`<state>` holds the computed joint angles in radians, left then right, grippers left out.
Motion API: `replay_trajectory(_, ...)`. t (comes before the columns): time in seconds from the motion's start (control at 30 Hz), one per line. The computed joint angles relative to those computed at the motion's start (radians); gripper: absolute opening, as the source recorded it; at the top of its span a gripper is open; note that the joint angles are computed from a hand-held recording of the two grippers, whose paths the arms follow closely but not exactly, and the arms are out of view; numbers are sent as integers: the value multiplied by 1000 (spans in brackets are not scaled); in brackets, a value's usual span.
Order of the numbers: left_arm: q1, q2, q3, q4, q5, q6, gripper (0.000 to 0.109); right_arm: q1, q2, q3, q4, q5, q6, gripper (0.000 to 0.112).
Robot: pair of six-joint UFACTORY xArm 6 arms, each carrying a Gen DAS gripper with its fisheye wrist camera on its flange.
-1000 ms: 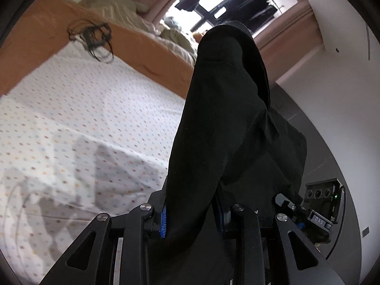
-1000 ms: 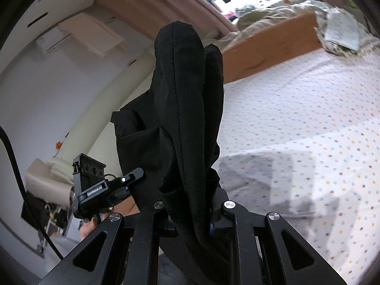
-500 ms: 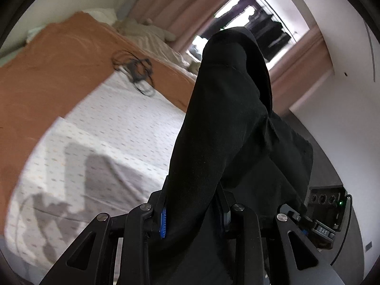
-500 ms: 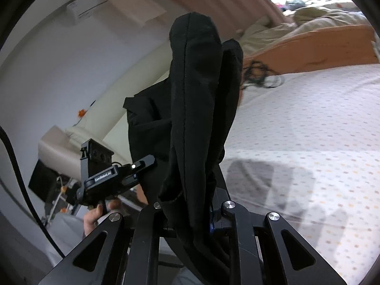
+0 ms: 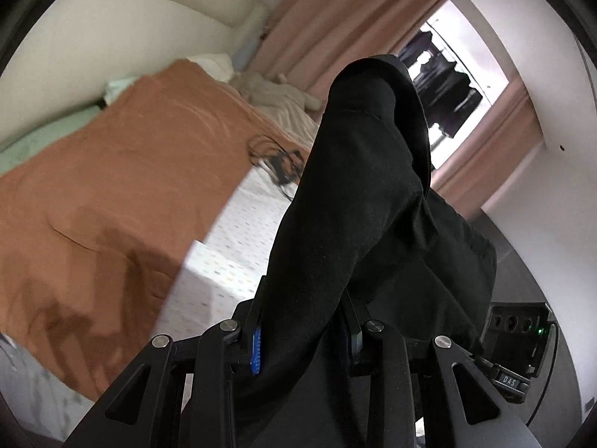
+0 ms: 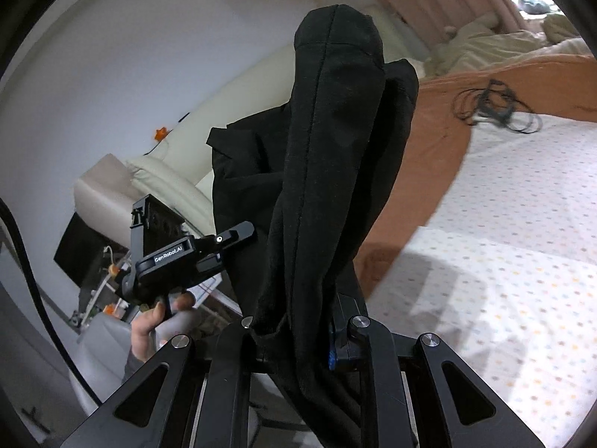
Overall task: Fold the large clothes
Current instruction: 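Lift the folded shirt with both tools and carry it toward the brown blanket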
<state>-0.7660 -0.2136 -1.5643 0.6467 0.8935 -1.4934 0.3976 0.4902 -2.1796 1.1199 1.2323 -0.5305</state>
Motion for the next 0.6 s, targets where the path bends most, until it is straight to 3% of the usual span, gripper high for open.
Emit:
replay_trajectory(0.23, 57, -142, 125, -34, 25, 36, 31, 138, 32, -32, -28, -87, 55, 18)
replay_trajectory(0.33, 58, -181, 138, -24, 79, 47, 31, 184, 53, -56, -34, -118, 82, 18)
replay_trajectory(0.6, 99, -331, 241, -8, 143, 60, 31, 272, 171, -217, -45, -105, 148, 18)
